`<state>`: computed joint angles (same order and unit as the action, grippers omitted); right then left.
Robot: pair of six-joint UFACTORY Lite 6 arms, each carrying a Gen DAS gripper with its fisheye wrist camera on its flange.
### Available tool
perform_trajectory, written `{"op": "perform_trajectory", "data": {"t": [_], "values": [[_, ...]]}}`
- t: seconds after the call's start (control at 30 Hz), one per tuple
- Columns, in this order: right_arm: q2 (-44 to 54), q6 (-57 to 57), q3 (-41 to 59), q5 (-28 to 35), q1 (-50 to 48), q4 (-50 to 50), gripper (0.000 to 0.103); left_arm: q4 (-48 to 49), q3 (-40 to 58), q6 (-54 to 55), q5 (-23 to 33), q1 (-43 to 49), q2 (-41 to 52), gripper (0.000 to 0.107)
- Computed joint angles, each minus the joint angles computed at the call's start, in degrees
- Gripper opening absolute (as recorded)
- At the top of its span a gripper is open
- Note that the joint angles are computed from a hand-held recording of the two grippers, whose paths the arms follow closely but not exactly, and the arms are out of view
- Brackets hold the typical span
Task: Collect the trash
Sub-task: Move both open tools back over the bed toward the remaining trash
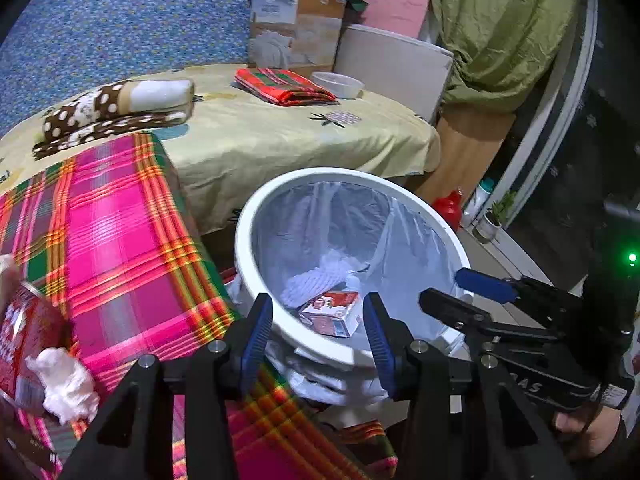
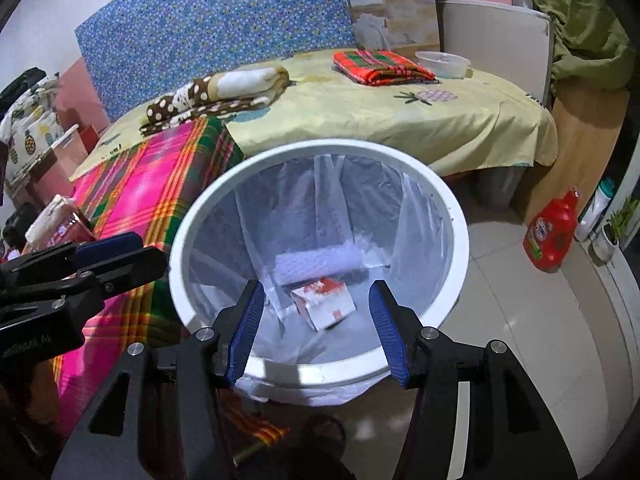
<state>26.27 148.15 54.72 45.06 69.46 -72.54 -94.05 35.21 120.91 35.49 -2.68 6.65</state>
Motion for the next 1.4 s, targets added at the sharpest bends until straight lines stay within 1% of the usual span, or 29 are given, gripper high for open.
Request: {"op": "perform_trajectory", "data": {"t": [0.03,0.2,0.37,0.67,0.83,1.07,1.3,1.4], "values": [[0.1,0.1,0.5,0.5,0.5,-0.2,0.063,0.0,-0.8,0.2,-0.1,0.8,-0.9,0.049],[0.5,2.6,1.7,1.3,2.5,-3.4,0.063,1.0,-4.6,0.7,-0.2,5.2,-6.0,0.049],[2.3,1.4,5.3,2.0,4.0,-4.0,0.063,4.1,-7.9,0.1,1.3,11.5,-11.4,0.049],[6.3,-2.7,12.9,1.8,5.8,-4.4,0.063,10.0,-10.7,0.1,6.1,23.2,-16.0,0.050],[8.8,-5.1,16.5,1.3,6.4,-4.2,0.063,11.4,-11.0,2.5,8.4,29.9,-15.2,0.050],[13.2,-8.6,22.9,-1.2,5.9,-4.9,0.063,12.7,-8.6,7.2,10.8,40.3,-9.5,0.050],[19.5,-14.6,32.8,-3.1,5.9,-3.6,0.063,13.6,-4.7,9.7,11.7,48.2,-4.2,0.050],[21.1,-16.2,35.4,-4.1,5.8,-3.4,0.063,13.2,-2.7,10.5,11.8,50.6,-2.1,0.050]]}}
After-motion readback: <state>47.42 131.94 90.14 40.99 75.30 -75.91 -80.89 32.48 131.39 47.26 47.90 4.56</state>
